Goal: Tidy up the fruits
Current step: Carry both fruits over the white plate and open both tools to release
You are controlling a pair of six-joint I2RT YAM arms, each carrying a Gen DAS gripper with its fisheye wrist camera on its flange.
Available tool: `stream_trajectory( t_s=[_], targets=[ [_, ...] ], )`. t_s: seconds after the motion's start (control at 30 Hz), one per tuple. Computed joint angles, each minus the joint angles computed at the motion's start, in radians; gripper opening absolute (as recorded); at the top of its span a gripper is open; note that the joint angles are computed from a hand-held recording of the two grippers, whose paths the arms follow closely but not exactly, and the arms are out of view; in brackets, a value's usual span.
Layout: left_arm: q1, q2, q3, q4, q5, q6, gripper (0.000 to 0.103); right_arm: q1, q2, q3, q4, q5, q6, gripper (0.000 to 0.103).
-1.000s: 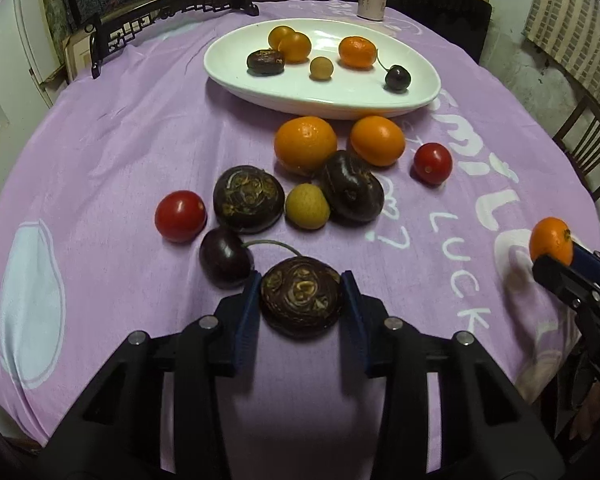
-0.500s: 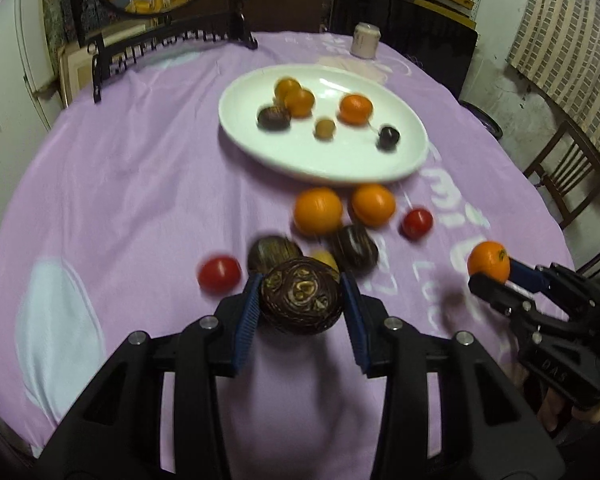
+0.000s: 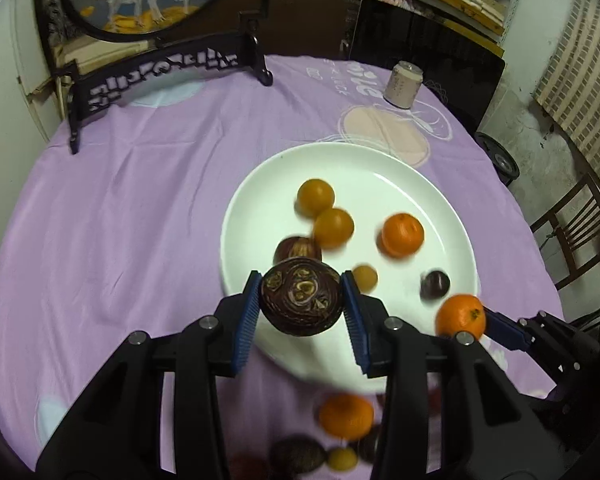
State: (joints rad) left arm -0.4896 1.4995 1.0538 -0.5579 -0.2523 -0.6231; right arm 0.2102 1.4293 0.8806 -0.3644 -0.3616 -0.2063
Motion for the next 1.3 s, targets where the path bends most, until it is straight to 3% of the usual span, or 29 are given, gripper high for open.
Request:
stream_trajectory(
  t_s=[0.17, 0.43, 0.47, 0.5, 0.53, 0.63, 0.77, 0.9, 1.0, 1.17, 1.23, 1.3],
  targets=[
    [0.055, 0.124, 0.058, 0.040, 0.075, 0.029, 0.041, 0.036, 0.161, 0.112, 0.017, 0.058, 0.014, 0.037],
    [0.086, 0.189, 0.081, 0.079, 0.111, 0.041, 0.041, 0.039, 0.230, 0.147, 0.045, 0.078, 0.026, 0.037],
    [0.088, 0.188, 0.081, 0.083, 0.111, 0.042, 0.041, 0.040, 0.230, 0.148, 0.049, 0.084, 0.028, 0.042],
    [0.088, 0.183, 0.082, 0.084, 0.101, 0.040, 0.043, 0.043, 0.219, 0.141, 0.061, 0.097, 0.032, 0.054],
    [0.087, 0.176, 0.079, 0.083, 0.091, 0.039, 0.046, 0.045, 0.201, 0.127, 0.076, 0.110, 0.036, 0.058],
    [0.073, 0.110, 0.041, 0.076, 0.064, 0.033, 0.062, 0.035, 0.115, 0.084, 0.061, 0.117, 0.026, 0.058],
    [0.005, -0.091, -0.099, 0.068, -0.001, -0.013, 0.072, -0.016, -0.084, -0.029, -0.002, 0.061, 0.011, 0.058],
    [-0.140, -0.288, -0.221, -0.013, -0.110, -0.136, 0.072, -0.083, -0.333, -0.177, -0.081, -0.024, -0.010, 0.059],
    [-0.251, -0.386, -0.282, -0.082, -0.189, -0.249, 0.072, -0.095, -0.453, -0.226, -0.137, -0.023, -0.022, 0.059],
    [-0.472, -0.462, -0.336, -0.245, -0.328, -0.482, 0.073, -0.105, -0.557, -0.266, -0.196, -0.034, -0.033, 0.059],
    [-0.515, -0.477, -0.355, -0.273, -0.341, -0.536, 0.083, -0.108, -0.575, -0.290, -0.206, -0.024, -0.035, 0.059],
    [-0.563, -0.485, -0.375, -0.313, -0.367, -0.604, 0.083, -0.109, -0.572, -0.324, -0.193, -0.012, -0.036, 0.059]
  ],
)
